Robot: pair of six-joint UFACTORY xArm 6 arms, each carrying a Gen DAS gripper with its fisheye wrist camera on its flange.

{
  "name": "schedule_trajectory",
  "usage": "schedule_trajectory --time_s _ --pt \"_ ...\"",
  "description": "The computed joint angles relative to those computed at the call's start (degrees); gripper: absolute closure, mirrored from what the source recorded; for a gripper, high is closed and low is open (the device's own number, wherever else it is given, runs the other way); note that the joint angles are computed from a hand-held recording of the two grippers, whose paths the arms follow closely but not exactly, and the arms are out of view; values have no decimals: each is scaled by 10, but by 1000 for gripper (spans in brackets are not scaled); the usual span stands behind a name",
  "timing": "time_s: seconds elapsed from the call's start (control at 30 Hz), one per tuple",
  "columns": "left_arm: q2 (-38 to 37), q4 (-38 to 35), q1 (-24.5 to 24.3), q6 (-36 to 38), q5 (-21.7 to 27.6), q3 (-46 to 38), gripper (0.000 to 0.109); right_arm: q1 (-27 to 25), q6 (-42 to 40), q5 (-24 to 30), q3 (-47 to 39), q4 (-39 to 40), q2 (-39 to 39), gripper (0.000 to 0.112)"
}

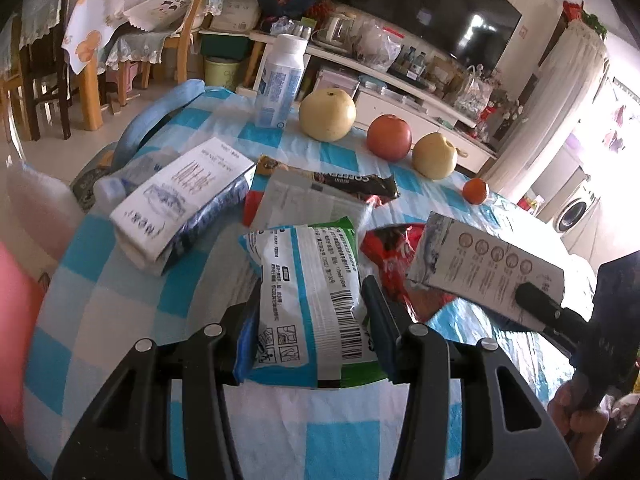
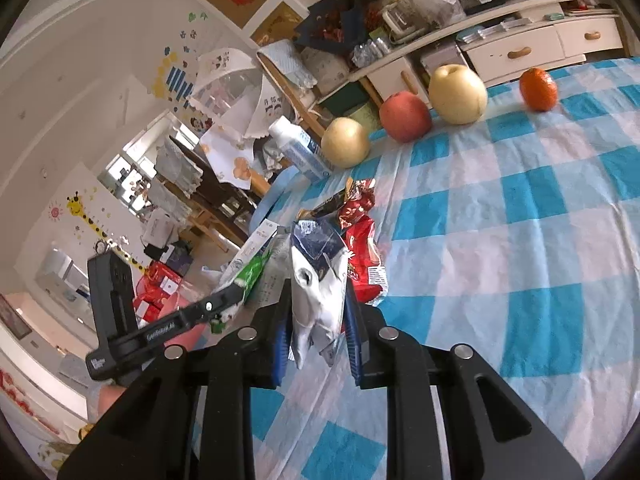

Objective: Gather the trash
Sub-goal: 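Grasp the blue-white packet with the left tool while the right tool grasps the white foil bag, then lift both held packets and carry them over the pink bucket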

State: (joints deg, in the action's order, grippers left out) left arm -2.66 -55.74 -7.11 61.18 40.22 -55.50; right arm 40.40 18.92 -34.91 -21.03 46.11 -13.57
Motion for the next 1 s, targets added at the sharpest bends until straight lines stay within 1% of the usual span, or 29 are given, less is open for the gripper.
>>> schedule_trajectory --time_s 0.17,0.33,0.4,0.43,0.5,0.57,0.67,0.73,0.77,0.8,0.83,0.87,1.0 --pt "-20 -14 19 19 25 19 60 31 -18 -35 13 52 -18 88" --pt "-33 -29 35 51 47 27 60 59 -32 -60 12 90 -21 88" --pt "-38 -38 45 64 61 27 73 65 -31 -66 9 93 -20 88" --pt "-39 -45 52 72 74 24 76 66 -18 -70 10 83 -18 88" --pt "-40 -48 58 83 85 22 78 69 -6 -77 7 76 -13 88" --pt "-28 -19 60 72 104 12 78 78 -32 -76 -7 104 -6 88" --pt "-32 0 52 78 77 26 78 83 -28 -75 -15 109 3 88" --pt "-41 15 45 91 61 35 70 92 -54 -73 -29 133 10 88" --pt "-45 21 43 98 53 39 53 95 -64 -72 -35 141 13 88" --pt "-51 28 39 107 40 47 38 98 -69 -72 -38 146 14 88" --pt "-60 33 33 125 22 58 36 99 -72 -71 -40 148 17 88" --pt "-65 39 33 139 16 63 35 100 -77 -70 -43 153 18 88" --pt "-69 78 31 159 22 75 30 107 -107 -62 -58 176 26 88"
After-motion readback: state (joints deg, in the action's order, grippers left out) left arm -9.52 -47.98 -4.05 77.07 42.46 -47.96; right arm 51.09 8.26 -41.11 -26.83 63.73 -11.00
